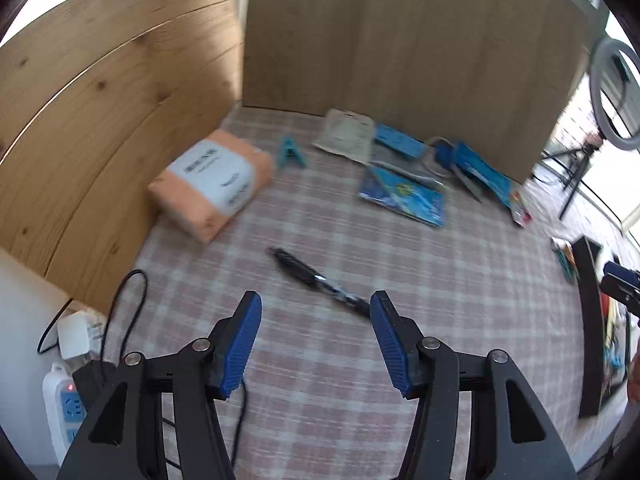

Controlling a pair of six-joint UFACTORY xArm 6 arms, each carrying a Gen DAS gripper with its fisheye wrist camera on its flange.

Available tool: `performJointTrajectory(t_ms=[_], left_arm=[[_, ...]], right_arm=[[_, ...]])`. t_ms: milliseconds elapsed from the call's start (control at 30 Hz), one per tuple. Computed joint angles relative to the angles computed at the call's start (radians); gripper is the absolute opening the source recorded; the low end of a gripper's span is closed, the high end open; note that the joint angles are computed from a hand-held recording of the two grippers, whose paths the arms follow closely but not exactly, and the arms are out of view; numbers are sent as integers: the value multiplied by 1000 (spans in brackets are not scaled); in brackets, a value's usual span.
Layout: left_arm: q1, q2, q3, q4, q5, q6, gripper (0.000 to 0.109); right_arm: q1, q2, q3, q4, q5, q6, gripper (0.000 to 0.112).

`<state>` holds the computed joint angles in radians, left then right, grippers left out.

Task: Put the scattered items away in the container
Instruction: 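Move both open tools back to the orange-and-white tissue pack, then grasp the orange-and-white tissue pack from its sides with both tools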

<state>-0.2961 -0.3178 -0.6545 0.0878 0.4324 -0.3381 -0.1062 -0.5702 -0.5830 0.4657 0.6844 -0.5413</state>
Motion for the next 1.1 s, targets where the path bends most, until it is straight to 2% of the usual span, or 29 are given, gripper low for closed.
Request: performJointTrajectory(t_ms=[100, 267, 500, 633, 833, 1000, 1100], left_arm=[[46, 9, 20, 78, -31, -133, 54], [112, 64, 2, 166, -70, -314, 54], [172, 156, -43, 117, -124, -437, 54], [194, 212, -86, 199, -131, -535, 54], [222, 298, -135, 128, -150, -515, 54], [225, 346, -177, 140, -173, -500, 54], [215, 376, -198, 22, -193, -378, 54]], right_arm=[[67, 78, -42, 71, -49, -47, 65], [212, 247, -169, 77, -114, -74, 65], [365, 589, -518, 92, -51, -85, 65], [423, 802, -763, 68, 14, -64, 65], [472, 1082, -1093, 66, 145, -26, 65], [484, 1229, -1270, 77, 225, 2, 65], [479, 1279, -1331, 106, 284, 10, 65]])
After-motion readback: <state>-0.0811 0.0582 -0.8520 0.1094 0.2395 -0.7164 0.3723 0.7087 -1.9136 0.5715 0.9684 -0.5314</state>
